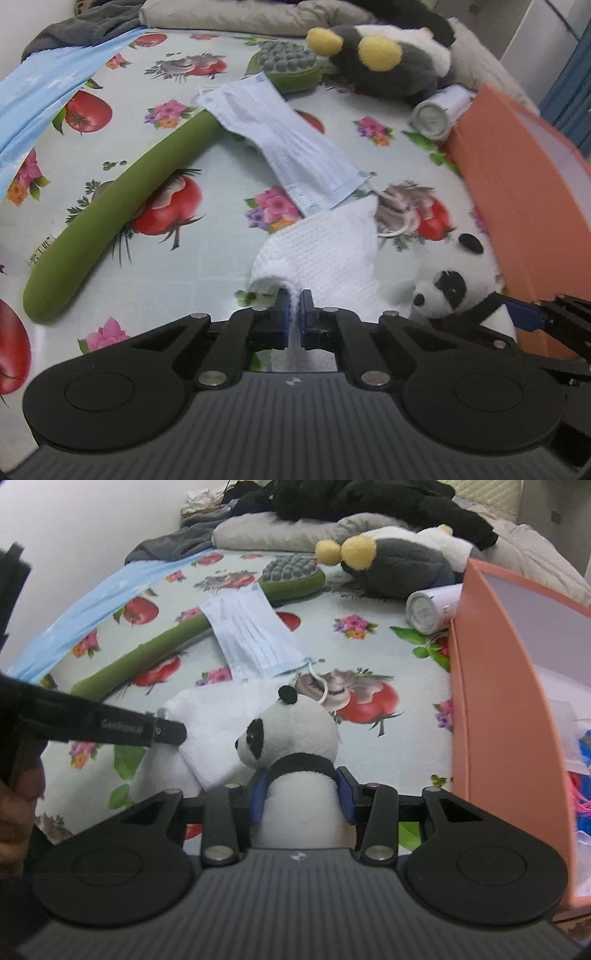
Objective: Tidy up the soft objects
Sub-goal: 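Carry the panda plush and white tissue over the pink box with both grippers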
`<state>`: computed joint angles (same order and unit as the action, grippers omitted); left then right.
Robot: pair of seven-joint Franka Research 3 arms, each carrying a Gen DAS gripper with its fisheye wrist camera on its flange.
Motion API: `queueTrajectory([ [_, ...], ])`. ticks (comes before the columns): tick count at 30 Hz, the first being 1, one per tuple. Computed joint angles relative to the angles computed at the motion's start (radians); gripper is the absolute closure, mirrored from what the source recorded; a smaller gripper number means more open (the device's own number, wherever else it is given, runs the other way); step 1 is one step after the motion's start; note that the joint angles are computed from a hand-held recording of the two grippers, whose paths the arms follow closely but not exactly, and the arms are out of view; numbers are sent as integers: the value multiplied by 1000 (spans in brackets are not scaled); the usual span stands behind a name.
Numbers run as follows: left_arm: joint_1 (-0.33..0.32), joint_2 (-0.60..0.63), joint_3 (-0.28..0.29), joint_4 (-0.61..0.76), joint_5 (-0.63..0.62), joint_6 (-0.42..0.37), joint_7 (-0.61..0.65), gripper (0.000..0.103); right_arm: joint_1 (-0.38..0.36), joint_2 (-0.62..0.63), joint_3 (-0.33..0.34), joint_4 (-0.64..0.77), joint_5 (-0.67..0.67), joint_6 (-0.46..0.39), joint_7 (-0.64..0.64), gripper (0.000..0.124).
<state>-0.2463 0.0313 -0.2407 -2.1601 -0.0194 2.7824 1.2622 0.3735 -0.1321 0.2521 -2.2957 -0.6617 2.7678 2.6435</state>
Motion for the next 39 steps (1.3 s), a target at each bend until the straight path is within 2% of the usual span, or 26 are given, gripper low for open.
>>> queueTrajectory([
  [7, -21, -85, 7, -51, -127, 49, 85, 97, -7, -49, 13, -9, 44, -21, -21, 81],
  [16, -91, -217, 69, -96, -255, 70, 183, 97, -41, -135, 67, -15, 54, -40, 52, 81],
  [21, -115, -284, 85, -114, -243, 72, 182, 97, -79, -198, 119, -14, 25, -68, 108, 81],
  [27, -179, -359, 129, -141, -273, 105, 197, 97, -112, -285, 155, -28, 42, -81, 130, 81],
  [31, -223, -389, 150, -143, -282, 111, 212, 97, -150, -365, 201, -38, 43, -126, 153, 81],
  [39, -316, -408, 169, -132, -322, 130, 239, 97, -189, -521, 237, -83, 130, -200, 144, 81],
])
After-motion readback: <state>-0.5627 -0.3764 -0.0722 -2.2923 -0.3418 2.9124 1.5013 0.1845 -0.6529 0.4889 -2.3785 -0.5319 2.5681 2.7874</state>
